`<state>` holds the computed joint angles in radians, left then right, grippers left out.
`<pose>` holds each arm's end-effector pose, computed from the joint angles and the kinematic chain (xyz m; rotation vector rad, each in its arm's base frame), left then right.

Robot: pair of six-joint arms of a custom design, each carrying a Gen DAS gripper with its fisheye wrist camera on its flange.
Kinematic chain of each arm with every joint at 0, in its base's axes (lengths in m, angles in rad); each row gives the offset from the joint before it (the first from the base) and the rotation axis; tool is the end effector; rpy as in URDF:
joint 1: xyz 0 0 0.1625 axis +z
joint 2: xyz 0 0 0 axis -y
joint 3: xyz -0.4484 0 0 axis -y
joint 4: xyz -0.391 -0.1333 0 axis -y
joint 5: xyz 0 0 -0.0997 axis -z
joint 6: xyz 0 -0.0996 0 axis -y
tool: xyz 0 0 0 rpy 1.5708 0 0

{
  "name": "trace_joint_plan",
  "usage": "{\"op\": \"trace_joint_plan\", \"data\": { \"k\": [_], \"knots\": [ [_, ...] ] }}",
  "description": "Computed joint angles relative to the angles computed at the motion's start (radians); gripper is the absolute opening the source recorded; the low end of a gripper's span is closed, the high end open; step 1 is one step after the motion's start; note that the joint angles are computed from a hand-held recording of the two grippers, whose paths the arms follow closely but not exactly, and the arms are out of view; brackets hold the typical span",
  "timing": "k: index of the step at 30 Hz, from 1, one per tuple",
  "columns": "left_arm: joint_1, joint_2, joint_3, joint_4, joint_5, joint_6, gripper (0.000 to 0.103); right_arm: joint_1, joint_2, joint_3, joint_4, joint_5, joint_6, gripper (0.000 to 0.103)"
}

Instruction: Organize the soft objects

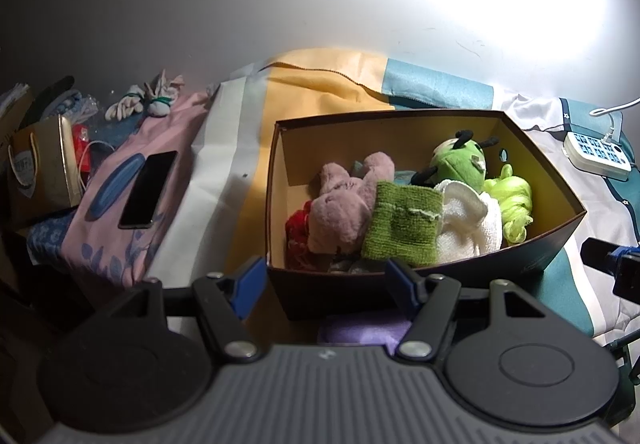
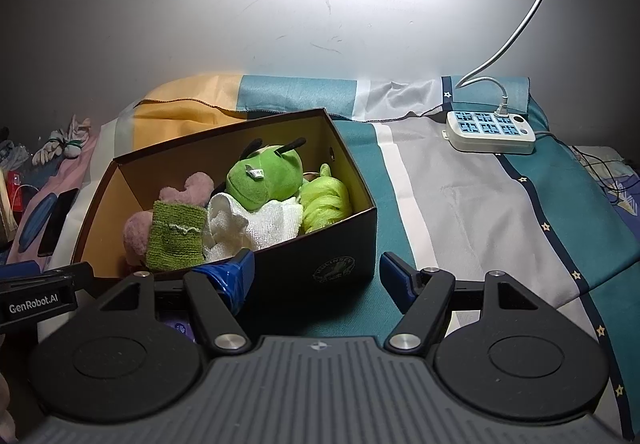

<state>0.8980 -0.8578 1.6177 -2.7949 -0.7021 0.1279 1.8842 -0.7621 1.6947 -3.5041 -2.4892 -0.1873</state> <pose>-0.2692 -0.6738 0.2195 0.6641 2.2162 -0.8106 0.2556 -0.6131 0.2094 -0.0287 -2.0991 1.1690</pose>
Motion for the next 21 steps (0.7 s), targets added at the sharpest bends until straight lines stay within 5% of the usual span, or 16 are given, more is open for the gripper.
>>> {"op": "trace_joint_plan", "data": {
  "k": [21],
  "knots": [
    [0.001, 0.0, -0.002, 0.016, 0.009, -0.01, 0.068, 0.0, -0.005, 0.004, 0.008, 0.004, 0.007, 0.055]
  ]
}}
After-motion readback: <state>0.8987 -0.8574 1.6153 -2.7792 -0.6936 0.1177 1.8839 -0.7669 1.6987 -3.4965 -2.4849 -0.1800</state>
